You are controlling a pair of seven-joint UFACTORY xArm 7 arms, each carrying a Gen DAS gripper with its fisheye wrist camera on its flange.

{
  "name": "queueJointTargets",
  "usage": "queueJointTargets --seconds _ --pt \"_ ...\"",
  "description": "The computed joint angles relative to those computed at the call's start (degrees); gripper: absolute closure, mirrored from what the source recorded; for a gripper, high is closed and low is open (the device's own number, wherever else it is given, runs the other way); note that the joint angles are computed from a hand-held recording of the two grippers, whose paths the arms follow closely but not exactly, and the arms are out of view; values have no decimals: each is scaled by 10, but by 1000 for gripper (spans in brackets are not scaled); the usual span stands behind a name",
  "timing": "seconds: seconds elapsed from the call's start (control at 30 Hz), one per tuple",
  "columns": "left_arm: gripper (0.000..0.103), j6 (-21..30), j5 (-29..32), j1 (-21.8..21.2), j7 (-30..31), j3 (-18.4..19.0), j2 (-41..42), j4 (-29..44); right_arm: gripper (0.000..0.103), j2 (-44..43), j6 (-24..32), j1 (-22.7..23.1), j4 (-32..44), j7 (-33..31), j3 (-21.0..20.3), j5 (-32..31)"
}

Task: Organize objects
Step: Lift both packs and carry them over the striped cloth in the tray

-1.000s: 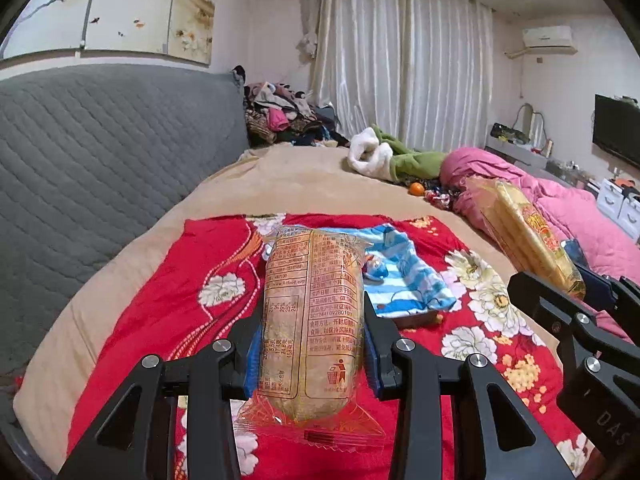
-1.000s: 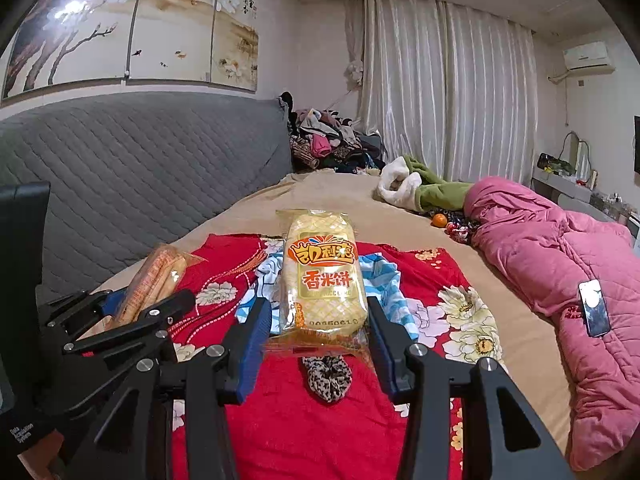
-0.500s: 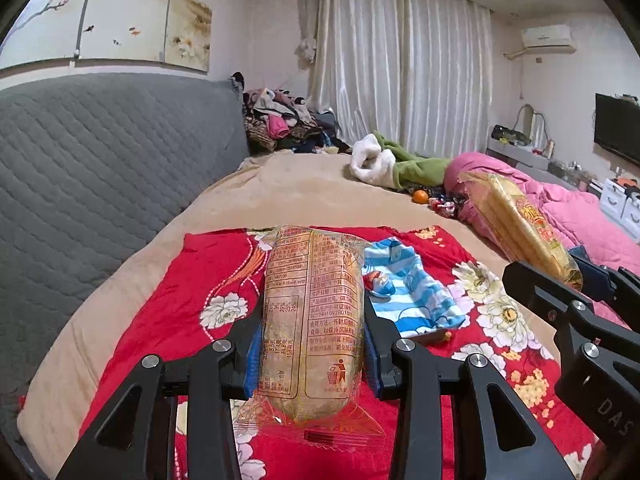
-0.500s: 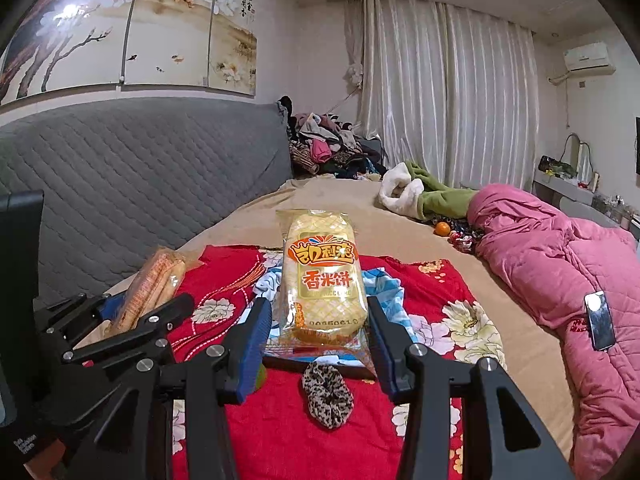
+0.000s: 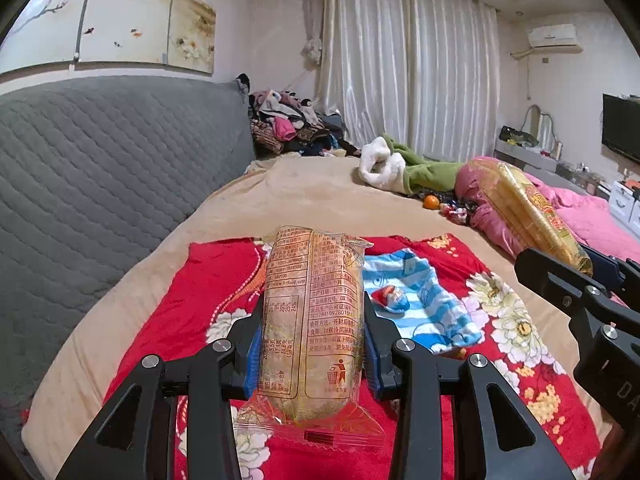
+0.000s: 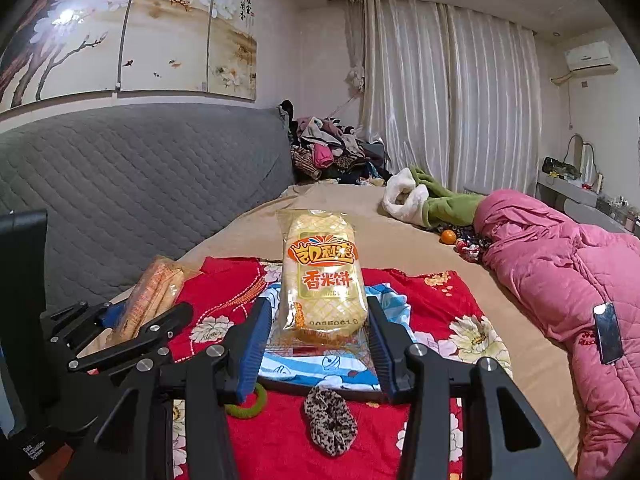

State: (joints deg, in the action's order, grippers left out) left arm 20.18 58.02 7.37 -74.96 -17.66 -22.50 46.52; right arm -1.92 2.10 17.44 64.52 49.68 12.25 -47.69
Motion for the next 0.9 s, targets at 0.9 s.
queueJointTargets --seconds 0.9 --pt "62 10 72 -56 -32 76 132 124 56 96 4 68 101 -103 -76 93"
